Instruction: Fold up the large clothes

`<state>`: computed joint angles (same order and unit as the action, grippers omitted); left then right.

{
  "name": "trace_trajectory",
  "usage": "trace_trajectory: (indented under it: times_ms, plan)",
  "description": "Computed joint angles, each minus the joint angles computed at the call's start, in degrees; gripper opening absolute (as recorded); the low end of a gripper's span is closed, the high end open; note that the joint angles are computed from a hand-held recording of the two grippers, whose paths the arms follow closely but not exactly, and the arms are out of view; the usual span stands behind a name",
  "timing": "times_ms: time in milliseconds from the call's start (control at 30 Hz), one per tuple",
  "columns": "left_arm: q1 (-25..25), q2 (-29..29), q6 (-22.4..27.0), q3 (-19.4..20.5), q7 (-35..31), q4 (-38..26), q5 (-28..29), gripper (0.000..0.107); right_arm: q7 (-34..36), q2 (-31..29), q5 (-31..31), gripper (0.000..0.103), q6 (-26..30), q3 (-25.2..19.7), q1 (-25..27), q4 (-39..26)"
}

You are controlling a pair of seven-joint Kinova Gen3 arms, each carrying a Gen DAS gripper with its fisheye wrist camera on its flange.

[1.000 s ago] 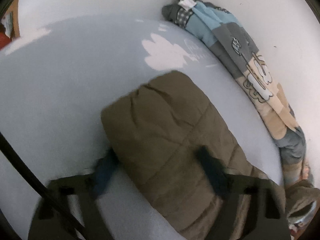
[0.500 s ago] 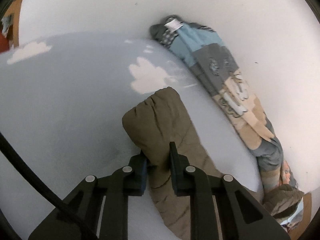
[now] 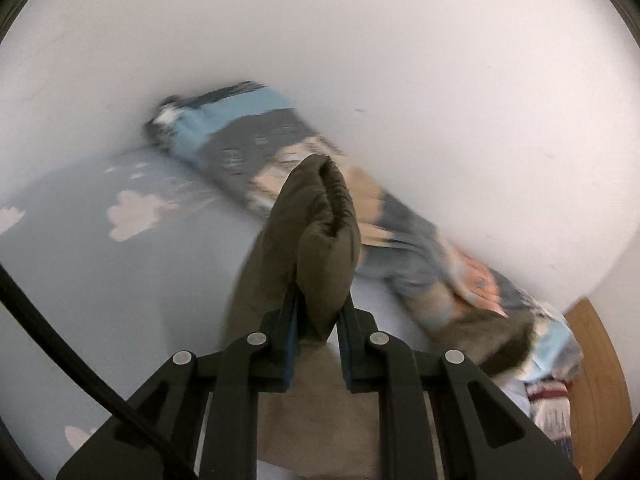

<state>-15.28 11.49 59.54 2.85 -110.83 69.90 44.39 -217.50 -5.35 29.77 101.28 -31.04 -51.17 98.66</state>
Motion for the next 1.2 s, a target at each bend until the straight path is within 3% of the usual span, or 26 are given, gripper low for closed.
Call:
trace_trajectory:
  times_ms: [200, 600, 1000, 1200]
  plan:
    - [7.31, -5.9, 1.16, 1.75, 2.61, -0.11, -4.01, 0.016, -2.65, -2.08, 0.46, 0.068, 1.69, -1.82, -0.11, -0.51]
    - [22.09, -11.87, 1.91, 4.59, 12.15, -0.68, -13.39, 0.016, -4.48, -3.33, 0.91, 0.068, 7.49, -6.84, -0.28, -3.13]
    - [38.39, -10.34, -0.91, 12.46, 26.46, 0.01, -30.49, 0.016, -9.35, -7.62, -2.14, 0.068, 11.97, -14.11, 2.94, -3.62]
    - [45.44, -7.6, -3.59, 14.02, 33.59, 3.11, -37.2, 0.016, -9.55, -10.5, -3.93, 0.068, 12.13, -17.34, 6.96, -3.27]
